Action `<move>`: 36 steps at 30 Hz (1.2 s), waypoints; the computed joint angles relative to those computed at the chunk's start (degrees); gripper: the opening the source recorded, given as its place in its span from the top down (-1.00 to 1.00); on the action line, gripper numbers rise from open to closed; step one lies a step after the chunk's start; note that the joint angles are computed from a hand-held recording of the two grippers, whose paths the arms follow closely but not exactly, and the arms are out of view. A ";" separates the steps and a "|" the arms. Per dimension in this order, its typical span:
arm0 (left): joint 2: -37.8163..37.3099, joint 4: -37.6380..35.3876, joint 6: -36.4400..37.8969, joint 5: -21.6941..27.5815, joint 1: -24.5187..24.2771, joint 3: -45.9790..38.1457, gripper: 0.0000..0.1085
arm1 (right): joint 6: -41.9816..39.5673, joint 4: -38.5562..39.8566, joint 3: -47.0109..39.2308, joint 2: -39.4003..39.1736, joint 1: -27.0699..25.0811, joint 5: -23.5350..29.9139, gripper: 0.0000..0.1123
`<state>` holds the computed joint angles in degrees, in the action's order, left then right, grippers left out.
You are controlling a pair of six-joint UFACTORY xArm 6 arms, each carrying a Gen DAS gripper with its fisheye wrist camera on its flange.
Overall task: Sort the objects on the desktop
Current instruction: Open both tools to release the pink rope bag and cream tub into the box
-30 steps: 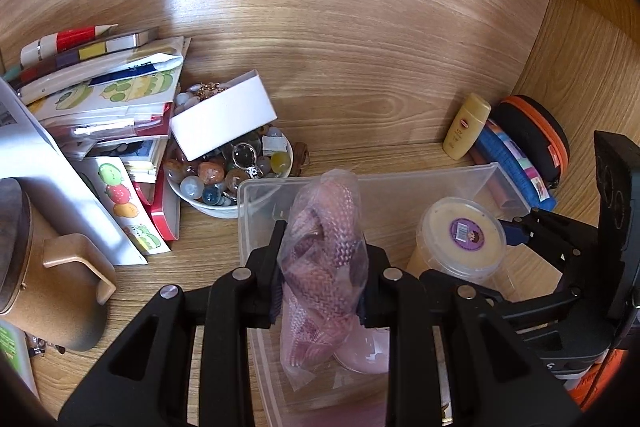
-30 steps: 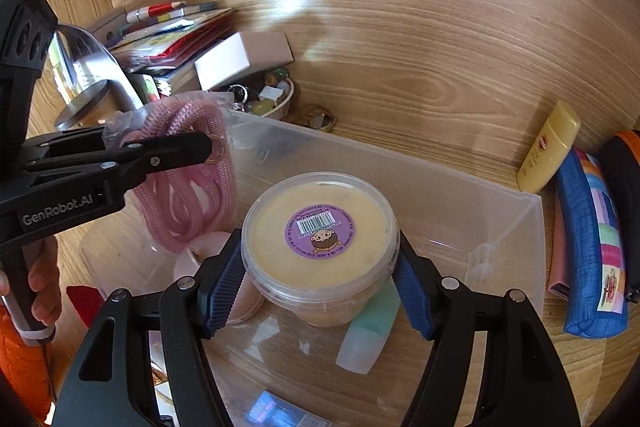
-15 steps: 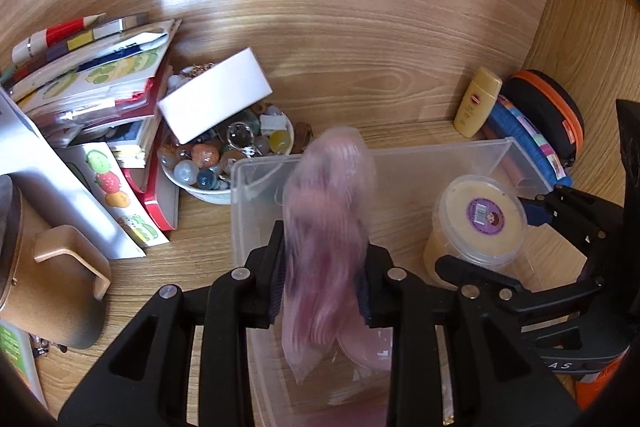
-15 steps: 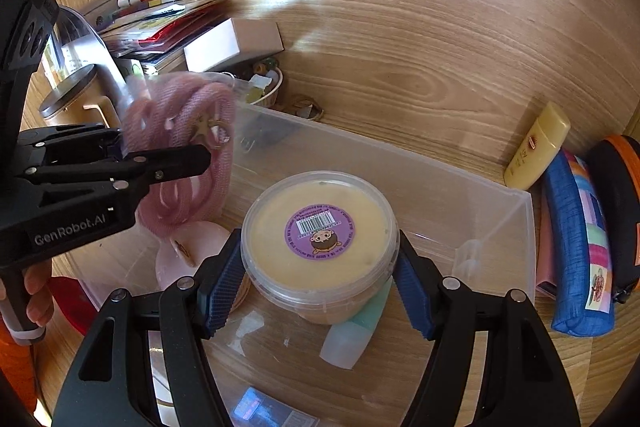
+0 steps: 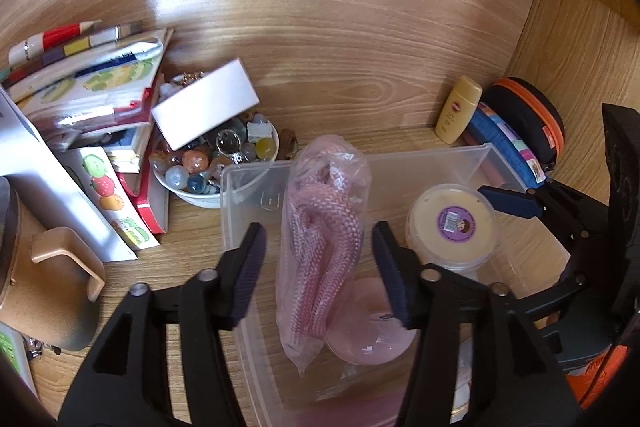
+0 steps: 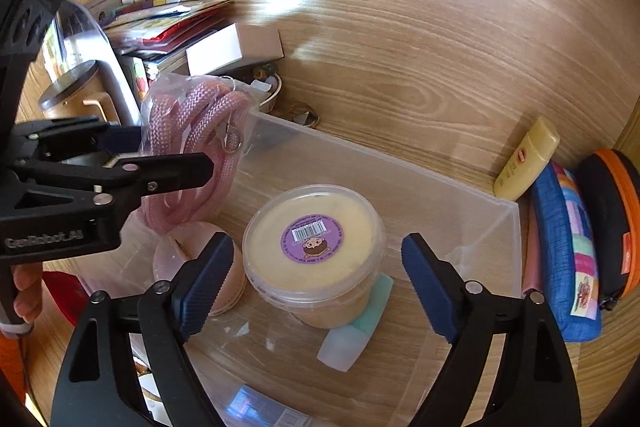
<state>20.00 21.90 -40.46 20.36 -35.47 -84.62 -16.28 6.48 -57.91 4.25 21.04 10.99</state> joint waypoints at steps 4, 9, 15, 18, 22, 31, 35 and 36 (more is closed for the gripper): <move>-0.69 1.48 -0.51 -1.75 0.07 0.95 -0.36 | -0.66 -0.51 0.21 -0.55 0.07 -0.02 -0.50; -1.59 0.74 0.49 -3.00 0.07 2.11 -0.41 | -6.66 5.40 0.41 -1.72 0.34 0.33 -0.50; -1.75 -1.87 1.64 0.73 -0.72 0.68 -0.67 | -5.66 3.94 2.46 -5.05 -0.53 1.39 -0.50; -2.87 -0.01 -0.30 2.11 -1.00 1.10 -0.71 | -2.55 -0.32 4.94 -7.39 -1.25 0.05 -0.50; -4.63 3.91 -4.41 4.15 -1.60 1.87 -0.73 | 2.25 -5.57 8.46 -11.02 -2.40 -1.13 -0.53; -10.59 13.65 -15.12 7.48 -3.42 6.23 -0.78 | -0.21 -1.41 14.64 -18.50 -3.52 -2.02 -0.54; -12.97 16.74 -19.00 8.40 -4.50 8.37 -0.78 | 2.00 -4.02 17.41 -22.01 -4.15 -2.66 -0.54; -13.38 17.13 -19.60 8.48 -4.71 8.82 -0.78 | 2.21 -4.21 18.38 -23.24 -4.36 -2.80 -0.54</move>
